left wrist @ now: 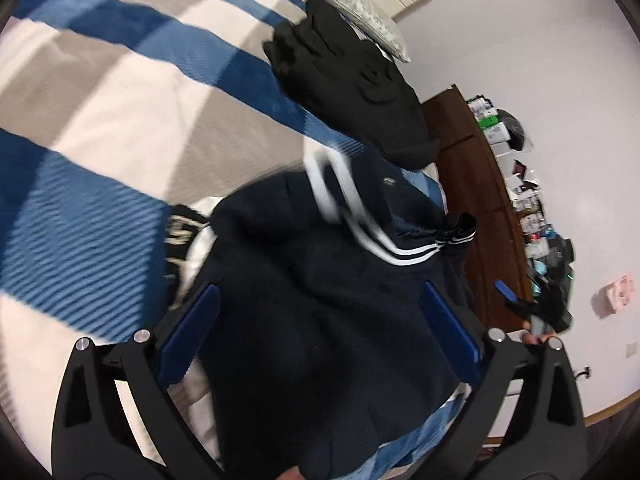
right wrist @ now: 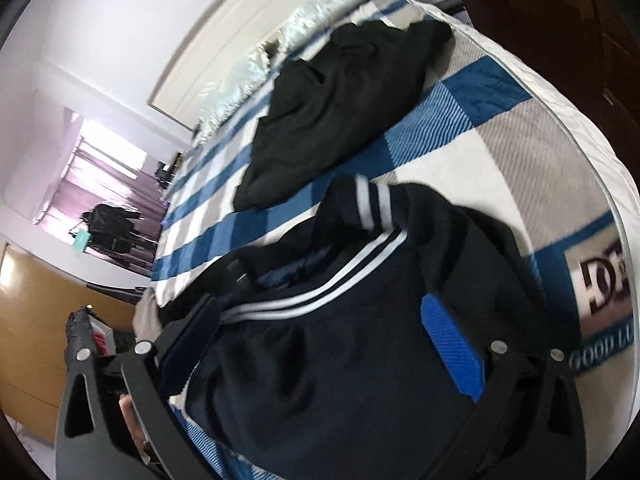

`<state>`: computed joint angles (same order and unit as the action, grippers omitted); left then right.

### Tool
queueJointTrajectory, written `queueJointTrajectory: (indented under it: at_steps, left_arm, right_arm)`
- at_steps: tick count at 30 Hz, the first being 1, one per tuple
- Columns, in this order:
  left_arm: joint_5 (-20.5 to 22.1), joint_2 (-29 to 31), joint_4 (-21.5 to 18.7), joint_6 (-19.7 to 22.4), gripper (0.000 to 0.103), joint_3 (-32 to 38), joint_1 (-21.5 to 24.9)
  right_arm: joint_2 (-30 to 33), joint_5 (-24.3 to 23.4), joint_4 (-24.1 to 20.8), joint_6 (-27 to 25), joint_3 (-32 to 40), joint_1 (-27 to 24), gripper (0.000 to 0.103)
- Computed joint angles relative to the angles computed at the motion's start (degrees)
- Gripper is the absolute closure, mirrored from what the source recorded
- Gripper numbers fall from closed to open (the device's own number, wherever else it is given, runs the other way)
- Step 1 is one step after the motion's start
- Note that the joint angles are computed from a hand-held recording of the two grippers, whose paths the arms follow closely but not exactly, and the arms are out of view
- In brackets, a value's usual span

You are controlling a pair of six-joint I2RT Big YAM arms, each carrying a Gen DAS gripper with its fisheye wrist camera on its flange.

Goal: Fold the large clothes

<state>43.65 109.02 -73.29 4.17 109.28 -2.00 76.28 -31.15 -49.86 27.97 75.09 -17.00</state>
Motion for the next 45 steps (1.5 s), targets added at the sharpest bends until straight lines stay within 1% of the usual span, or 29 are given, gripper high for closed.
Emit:
queueJointTrajectory:
  at_steps: [2, 4, 6, 7, 8, 9, 11, 12, 13, 14, 16, 17, 19, 20, 21, 23, 24, 25, 27, 29, 30, 31, 33, 35, 37, 38, 40, 42, 45]
  left_arm:
    - [-2.7, -3.3, 1.4, 2.2, 0.006, -3.1, 0.1]
    - [-4.9, -7.0, 2.9, 5.8, 0.006, -7.1, -0.2]
    - [-6.3, -11.6, 4.1, 10.7, 0.006, -12.5, -1.4]
    - [-6.3, -13.2, 4.4, 13.0, 0.006, -14.6, -1.4]
    - [-6.6, -15.1, 5.3, 14.6, 0.006, -16.9, -2.4]
    - [-7.0, -17.6, 7.2, 16.4, 0.006, -20.0, -3.4]
    - [-6.9, -20.6, 11.0, 17.2, 0.006, -24.0, -5.2]
    - [-6.1, -22.4, 14.5, 17.7, 0.006, -26.9, -6.1]
    - [-6.1, -23.5, 16.9, 17.7, 0.006, -28.6, -6.8]
    - [-6.0, -24.5, 20.4, 17.6, 0.006, -30.7, -7.6]
    - [-4.7, -25.0, 24.6, 16.1, 0.006, -33.4, -8.1]
    - [-3.5, -24.4, 25.4, 15.1, 0.006, -34.1, -8.1]
    - [-1.6, -23.4, 26.4, 12.8, 0.006, -35.2, -7.9]
    - [-0.8, -22.3, 26.1, 12.7, 0.006, -35.3, -7.6]
    - [-0.8, -21.0, 24.9, 13.6, 0.006, -34.9, -7.4]
    - [-0.6, -19.7, 23.2, 14.9, 0.006, -34.2, -7.2]
    - [-0.2, -19.0, 22.2, 15.6, 0.006, -33.8, -7.0]
    - [0.0, -18.7, 21.9, 15.9, 0.006, -33.8, -6.9]
    - [-0.2, -18.0, 21.4, 15.9, 0.006, -33.6, -7.1]
    - [-0.9, -18.1, 23.3, 13.0, 0.006, -33.8, -7.5]
    - [-1.6, -18.6, 24.8, 11.6, 0.006, -34.4, -7.9]
    - [-2.2, -19.1, 26.2, 11.0, 0.006, -35.2, -8.2]
    - [-4.3, -20.1, 28.2, 11.2, 0.006, -36.6, -9.1]
    - [-5.3, -20.7, 29.0, 12.0, 0.006, -37.2, -9.3]
    - [-4.9, -20.9, 29.3, 12.9, 0.006, -37.4, -9.2]
    - [-4.5, -20.7, 28.8, 13.2, 0.006, -37.2, -9.0]
    - [-3.3, -20.2, 28.3, 12.7, 0.006, -36.6, -8.5]
    - [-3.3, -20.2, 27.9, 12.7, 0.006, -36.5, -8.4]
    - [-3.9, -20.5, 28.1, 12.3, 0.006, -36.6, -8.5]
  right_arm:
    - [-5.6, -0.7, 2.8, 0.8, -5.5, 1.3, 0.004]
    - [-11.3, -2.0, 6.3, 1.9, -12.4, 4.0, 0.004]
    - [-15.1, 1.3, 7.7, 2.1, -16.6, 7.0, 0.004]
    - [-17.3, 5.2, 9.2, 2.4, -19.7, 9.2, 0.004]
    - [-18.5, 7.0, 10.5, 3.1, -21.7, 10.2, 0.004]
    - [-19.7, 8.1, 12.5, 4.8, -23.9, 10.8, 0.004]
    - [-20.3, 9.8, 14.4, 7.8, -26.4, 10.8, 0.004]
    - [-20.2, 11.1, 15.5, 9.3, -27.8, 10.5, 0.004]
    - [-20.3, 10.7, 16.8, 9.6, -28.6, 10.0, 0.004]
    - [-20.0, 10.2, 18.0, 9.6, -29.5, 9.5, 0.005]
    - [-18.5, 9.7, 18.5, 9.4, -30.0, 8.8, 0.005]
    - [-16.5, 8.9, 17.2, 8.5, -29.5, 8.4, 0.005]
    - [-12.6, 9.5, 13.1, 5.8, -27.0, 8.7, 0.005]
    - [-11.3, 9.9, 10.8, 4.0, -25.5, 8.9, 0.005]
    - [-9.0, 11.3, 6.1, 0.9, -22.3, 9.7, 0.005]
    - [-6.0, 13.0, -1.8, -3.3, -16.6, 10.9, 0.004]
    - [-5.2, 13.8, -4.6, -5.0, -14.1, 11.4, 0.004]
    - [-5.1, 14.6, -6.0, -7.4, -11.2, 12.2, 0.004]
    - [-4.0, 14.6, -7.0, -13.1, -3.9, 14.5, 0.004]
    - [-1.0, 16.7, -7.0, -17.2, 2.5, 16.8, 0.004]
    - [2.8, 20.0, -8.4, -19.8, 7.5, 18.5, 0.005]
    - [6.0, 22.6, -10.7, -20.8, 11.2, 19.5, 0.005]
    - [16.3, 28.3, -17.9, -20.7, 21.1, 20.5, 0.005]
    - [22.1, 32.6, -20.1, -19.6, 25.2, 20.9, 0.005]
    - [27.1, 35.6, -22.7, -18.3, 28.0, 21.0, 0.005]
    - [27.7, 36.7, -23.2, -17.7, 27.2, 21.0, 0.005]
    - [31.1, 39.8, -25.6, -16.7, 28.6, 21.3, 0.005]
    - [32.8, 40.7, -26.7, -16.2, 29.0, 21.5, 0.004]
    - [33.5, 39.8, -26.2, -13.8, 28.2, 21.3, 0.005]
